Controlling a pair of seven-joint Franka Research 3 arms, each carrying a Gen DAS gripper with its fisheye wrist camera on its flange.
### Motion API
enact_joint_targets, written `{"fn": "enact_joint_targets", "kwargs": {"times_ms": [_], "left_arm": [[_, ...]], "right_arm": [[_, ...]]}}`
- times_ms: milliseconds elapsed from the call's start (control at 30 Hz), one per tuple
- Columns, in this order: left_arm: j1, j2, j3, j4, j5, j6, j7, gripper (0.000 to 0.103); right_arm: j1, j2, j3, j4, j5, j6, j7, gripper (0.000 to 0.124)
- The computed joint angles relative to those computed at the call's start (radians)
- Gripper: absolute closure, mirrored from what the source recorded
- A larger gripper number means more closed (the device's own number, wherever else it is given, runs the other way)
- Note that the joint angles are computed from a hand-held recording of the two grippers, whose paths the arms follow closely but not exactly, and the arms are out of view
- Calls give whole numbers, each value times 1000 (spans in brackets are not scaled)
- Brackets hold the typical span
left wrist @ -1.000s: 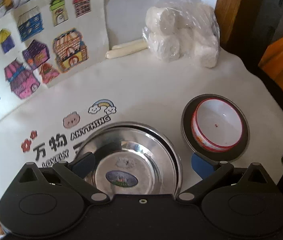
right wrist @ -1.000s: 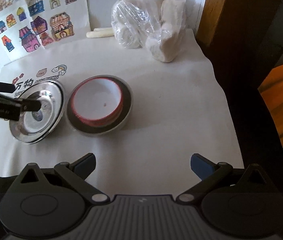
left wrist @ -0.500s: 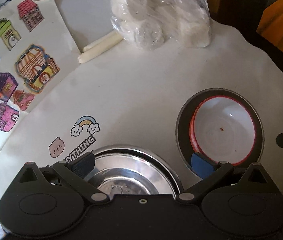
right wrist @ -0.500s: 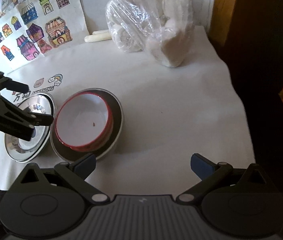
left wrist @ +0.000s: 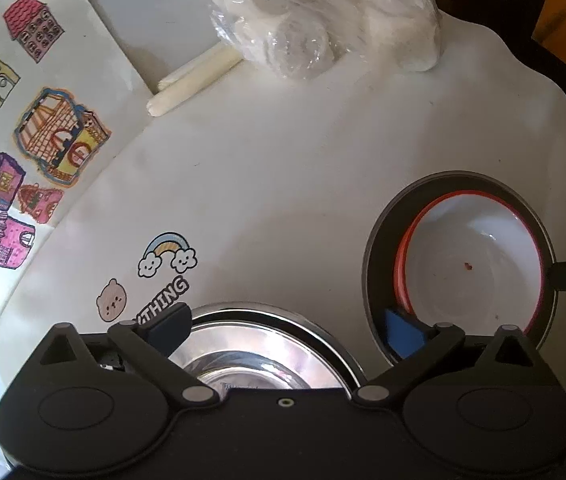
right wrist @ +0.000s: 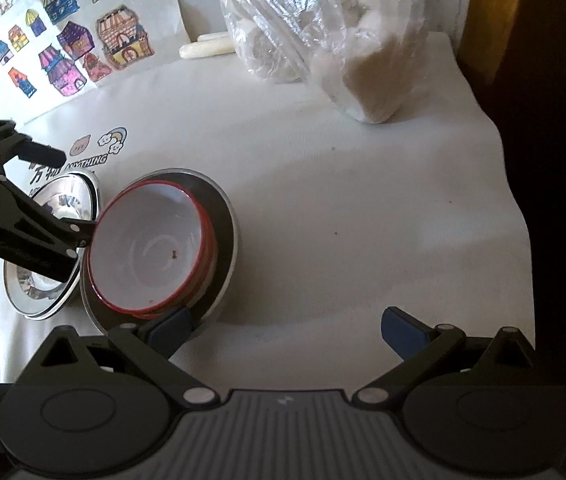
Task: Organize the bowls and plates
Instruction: 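Close the left gripper on the steel bowl rim while the right gripper grips its opposite rim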
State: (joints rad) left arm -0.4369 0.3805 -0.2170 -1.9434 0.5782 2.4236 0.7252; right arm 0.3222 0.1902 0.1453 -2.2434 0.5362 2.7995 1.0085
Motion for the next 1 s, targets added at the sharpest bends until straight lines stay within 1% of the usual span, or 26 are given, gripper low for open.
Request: {"fn": "enact_joint_targets", "kwargs": {"times_ms": [100, 300, 400, 500, 633, 833, 933, 1000], "left_arm": [[11, 5, -8, 5, -30, 21, 11, 11], [10, 27, -20, 19, -77, 62, 25, 14], [4, 41, -25, 30, -103, 83, 26, 15], [-3, 51, -24, 36, -117, 105, 21, 17], [-10, 59, -21, 44, -128, 117, 20, 20], [-2, 60, -26, 35, -171, 147, 2, 31], [2, 60, -30, 27, -189, 169, -1, 39], [6, 60, -35, 23, -204, 183, 1, 48]], "right_arm": [[9, 5, -12, 7, -36, 4, 24, 21], [16, 19, -49, 29, -145, 0, 126, 21], [17, 18, -72, 27, -215, -18, 195, 21], [4, 13, -70, 19, -231, -20, 219, 21], [-21, 4, -59, 5, -206, -28, 212, 21], [-36, 8, -47, 9, -171, -29, 174, 21], [-35, 10, -46, 11, -170, -25, 162, 21], [-36, 11, -44, 12, -163, -25, 152, 22]]}}
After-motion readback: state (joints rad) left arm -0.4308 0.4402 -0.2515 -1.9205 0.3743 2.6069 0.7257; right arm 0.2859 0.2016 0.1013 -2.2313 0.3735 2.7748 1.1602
